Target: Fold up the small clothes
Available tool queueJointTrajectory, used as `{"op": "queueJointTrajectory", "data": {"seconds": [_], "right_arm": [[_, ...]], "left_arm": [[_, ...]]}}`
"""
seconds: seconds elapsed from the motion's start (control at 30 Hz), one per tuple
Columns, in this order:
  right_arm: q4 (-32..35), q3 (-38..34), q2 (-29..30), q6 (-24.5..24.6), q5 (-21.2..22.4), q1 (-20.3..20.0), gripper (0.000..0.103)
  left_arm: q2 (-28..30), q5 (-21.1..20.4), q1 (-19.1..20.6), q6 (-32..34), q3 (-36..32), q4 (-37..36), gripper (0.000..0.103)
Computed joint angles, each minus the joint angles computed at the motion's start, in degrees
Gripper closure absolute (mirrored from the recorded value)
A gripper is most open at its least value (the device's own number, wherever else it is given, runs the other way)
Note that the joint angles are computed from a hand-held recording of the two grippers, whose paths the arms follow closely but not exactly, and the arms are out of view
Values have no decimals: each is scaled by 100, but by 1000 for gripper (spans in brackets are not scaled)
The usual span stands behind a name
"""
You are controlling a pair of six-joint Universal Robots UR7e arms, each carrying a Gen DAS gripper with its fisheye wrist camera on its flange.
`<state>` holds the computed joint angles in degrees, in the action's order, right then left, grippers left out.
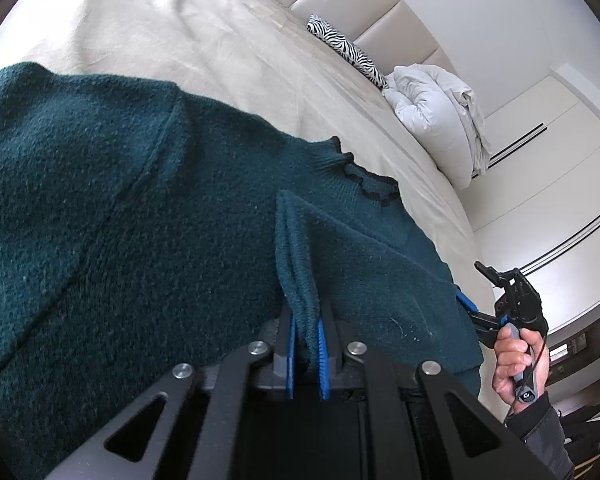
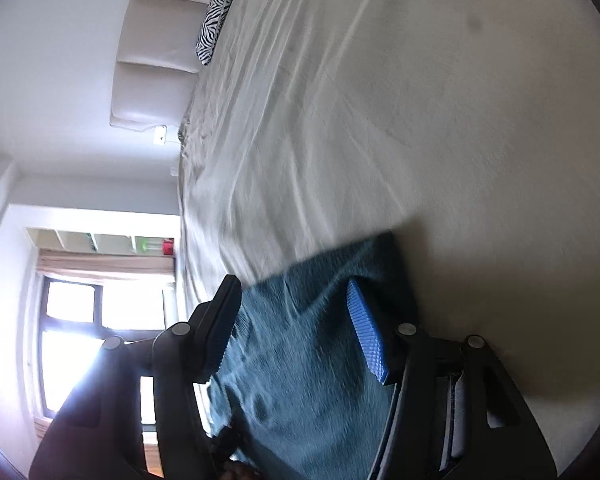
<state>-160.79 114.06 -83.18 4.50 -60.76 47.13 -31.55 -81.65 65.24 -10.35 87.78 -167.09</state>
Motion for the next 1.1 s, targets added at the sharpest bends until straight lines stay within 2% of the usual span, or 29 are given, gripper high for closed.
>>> {"op": "queueJointTrajectory", "data": {"seconds": [0.1,0.2,0.3,0.43,0.5,0.57,0.63,0.7,0.8,0.97,1.0,1.1], "right_arm": [[69,51,-89,-66,147,-100,49],[211,352,-346,-406,132,-163,49],[457,830,-764,-859,294,-310,44],[357,1309,-1114,-1432,429,-537,45],[357,1343,-1186,-1341,415,-573,45],[29,1519,-1382,-960,371,-560,42],[-248,1794,-1641,-1012,465,-504,42],[-276,2034,-1897,-1138,442,-311,42],[-410,2285,-1941,-1255,158,283,42],[-923,2525,-1445,-1021,-79,1227,42],[-1036,2528,-1289,-949,-168,1406,42],[-1316,2542,-950,-790,-445,1808,42]], "left_arm": [[1,-23,4,-16,3,-4,90],[-1,-28,4,-22,58,-76,90],[-5,-41,4,-41,79,-113,90],[-68,-196,32,-157,105,-94,89],[-324,-173,17,-494,387,-271,78],[-635,-157,6,-624,785,-698,46],[-1104,-82,35,-730,1358,-1318,35],[-1599,-60,180,-972,1888,-1792,35],[-2335,126,519,-1464,2576,-2398,35],[-3223,908,1109,-2483,3287,-3254,36],[-3276,894,1250,-2691,3306,-3398,36],[-3138,383,1670,-3279,3063,-3717,36]]}}
